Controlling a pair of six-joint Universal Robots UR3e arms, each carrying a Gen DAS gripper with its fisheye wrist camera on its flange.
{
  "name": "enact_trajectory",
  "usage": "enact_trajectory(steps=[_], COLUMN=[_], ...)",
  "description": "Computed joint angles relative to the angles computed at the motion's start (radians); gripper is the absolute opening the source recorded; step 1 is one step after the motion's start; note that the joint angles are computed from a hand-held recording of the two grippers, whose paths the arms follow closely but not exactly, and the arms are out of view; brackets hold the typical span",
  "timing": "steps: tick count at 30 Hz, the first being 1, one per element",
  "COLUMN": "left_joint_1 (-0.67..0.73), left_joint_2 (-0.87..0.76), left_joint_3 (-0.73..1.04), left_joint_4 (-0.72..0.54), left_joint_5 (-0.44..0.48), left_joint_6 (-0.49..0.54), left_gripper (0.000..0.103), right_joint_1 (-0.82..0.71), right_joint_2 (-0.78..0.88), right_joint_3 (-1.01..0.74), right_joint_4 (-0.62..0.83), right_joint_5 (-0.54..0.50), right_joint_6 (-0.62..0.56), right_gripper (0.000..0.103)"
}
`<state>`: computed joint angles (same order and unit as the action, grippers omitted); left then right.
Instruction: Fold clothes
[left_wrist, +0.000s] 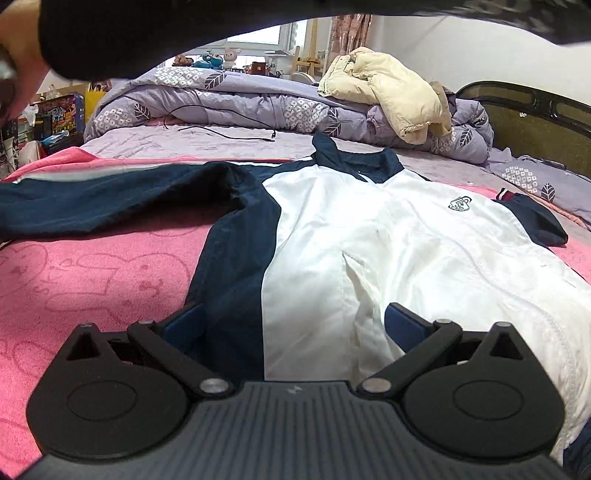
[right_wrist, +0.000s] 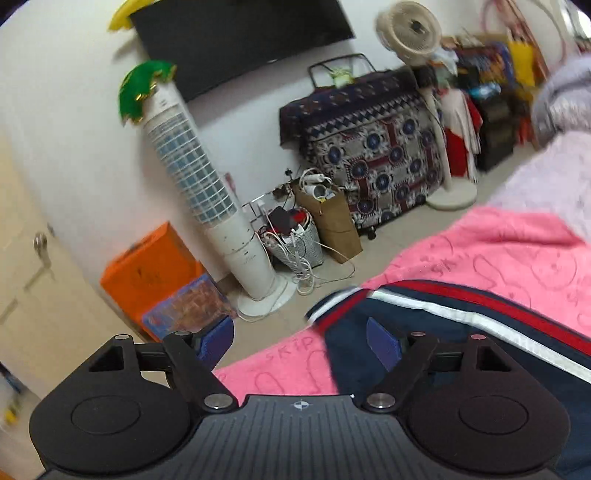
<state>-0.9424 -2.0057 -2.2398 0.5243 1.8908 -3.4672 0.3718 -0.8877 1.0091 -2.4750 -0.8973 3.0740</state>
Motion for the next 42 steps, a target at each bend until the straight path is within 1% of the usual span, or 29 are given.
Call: enact_trajectory(steps=[2,4,6,10,11,12,14,15,16,17,19,20,23,24,25,26,27,28,30,31,33,34,35,36,37,39,40,41,42], left_joint_1=[0.001,0.001,-0.001,-0.017,-0.021,-0.025,-0.033,-0.036,-0.038,-0.041,-0.041,-0.042,-0.053,-0.052,-0.05,-0.049,-0.049,-0.049,-0.05,-0.05,-0.05,-0.05,-0.05,-0.051,-0.051,-0.053,-0.055,-0.056,-0.057], left_joint_2=[0.002,0.004,0.005,0.005,0.004,0.004,0.004,0.004,0.003,0.003,0.003,0.002,-0.003,-0.003,-0.002,-0.001,0.0,0.001,0.0,0.0,0.001,0.001,0.001,0.0,-0.001,-0.003,-0.004,-0.006,-0.008], left_joint_3=[-0.003,-0.006,-0.007,0.013,0.021,0.027,0.041,0.049,0.052,0.056,0.062,0.067,0.088,0.088,0.087,0.086,0.085,0.084,0.086,0.086,0.086,0.087,0.087,0.088,0.089,0.092,0.094,0.096,0.101], left_joint_4=[0.001,0.001,-0.003,-0.037,-0.048,-0.06,-0.085,-0.097,-0.103,-0.109,-0.122,-0.128,-0.156,-0.156,-0.157,-0.157,-0.156,-0.155,-0.155,-0.156,-0.157,-0.158,-0.159,-0.159,-0.159,-0.161,-0.162,-0.163,-0.168], left_joint_5=[-0.001,0.0,0.003,0.029,0.036,0.043,0.057,0.062,0.067,0.072,0.073,0.075,0.095,0.093,0.091,0.089,0.088,0.087,0.089,0.089,0.09,0.091,0.091,0.092,0.093,0.097,0.101,0.104,0.106], left_joint_6=[0.0,0.0,0.002,0.006,0.008,0.009,0.013,0.015,0.014,0.014,0.016,0.017,0.024,0.024,0.024,0.024,0.023,0.023,0.025,0.024,0.025,0.025,0.026,0.026,0.026,0.027,0.028,0.028,0.027], left_gripper=[0.103,0.103,0.103,0.103,0.103,0.103,0.103,0.103,0.103,0.103,0.103,0.103,0.103,0.103,0.103,0.103,0.103,0.103,0.103,0.103,0.103,0.103,0.103,0.103,0.103,0.103,0.103,0.103,0.103], right_joint_1=[-0.05,-0.134,-0.232,-0.407,-0.454,-0.497,-0.563,-0.576,-0.588,-0.584,-0.525,-0.491,-0.451,-0.45,-0.442,-0.456,-0.464,-0.477,-0.544,-0.574,-0.633,-0.662,-0.708,-0.767,-0.831,-0.9,-0.919,-0.94,-0.966], right_joint_2=[-0.1,-0.242,-0.404,-0.709,-0.763,-0.79,-0.79,-0.751,-0.708,-0.643,-0.45,-0.366,-0.132,-0.07,-0.01,0.035,0.039,0.001,-0.132,-0.215,-0.392,-0.497,-0.601,-0.7,-0.765,-0.768,-0.707,-0.622,-0.526], right_joint_3=[0.132,0.31,0.485,0.885,0.97,1.029,1.089,1.102,1.111,1.118,1.087,1.025,0.794,0.718,0.616,0.553,0.532,0.553,0.72,0.825,1.034,1.139,1.244,1.349,1.444,1.508,1.477,1.419,1.37], right_joint_4=[-0.032,-0.068,-0.078,-0.203,-0.233,-0.232,-0.199,-0.215,-0.231,-0.308,-0.58,-0.637,-0.707,-0.706,-0.659,-0.64,-0.622,-0.597,-0.687,-0.734,-0.815,-0.824,-0.827,-0.83,-0.86,-0.867,-0.838,-0.806,-0.844], right_joint_5=[0.017,-0.007,-0.1,-0.354,-0.398,-0.414,-0.419,-0.419,-0.42,-0.43,-0.487,-0.528,-0.568,-0.568,-0.597,-0.562,-0.539,-0.517,-0.382,-0.351,-0.343,-0.374,-0.383,-0.377,-0.37,-0.418,-0.446,-0.452,-0.426], right_joint_6=[0.023,0.028,0.002,-0.094,-0.122,-0.14,-0.154,-0.147,-0.14,-0.121,-0.063,-0.046,0.014,0.041,0.084,0.089,0.094,0.087,0.055,0.038,-0.008,-0.038,-0.074,-0.115,-0.162,-0.244,-0.25,-0.216,-0.173], right_gripper=[0.08,0.08,0.08,0.079,0.077,0.073,0.053,0.049,0.042,0.042,0.043,0.045,0.05,0.051,0.054,0.057,0.057,0.057,0.057,0.058,0.071,0.08,0.082,0.082,0.08,0.063,0.05,0.05,0.05])
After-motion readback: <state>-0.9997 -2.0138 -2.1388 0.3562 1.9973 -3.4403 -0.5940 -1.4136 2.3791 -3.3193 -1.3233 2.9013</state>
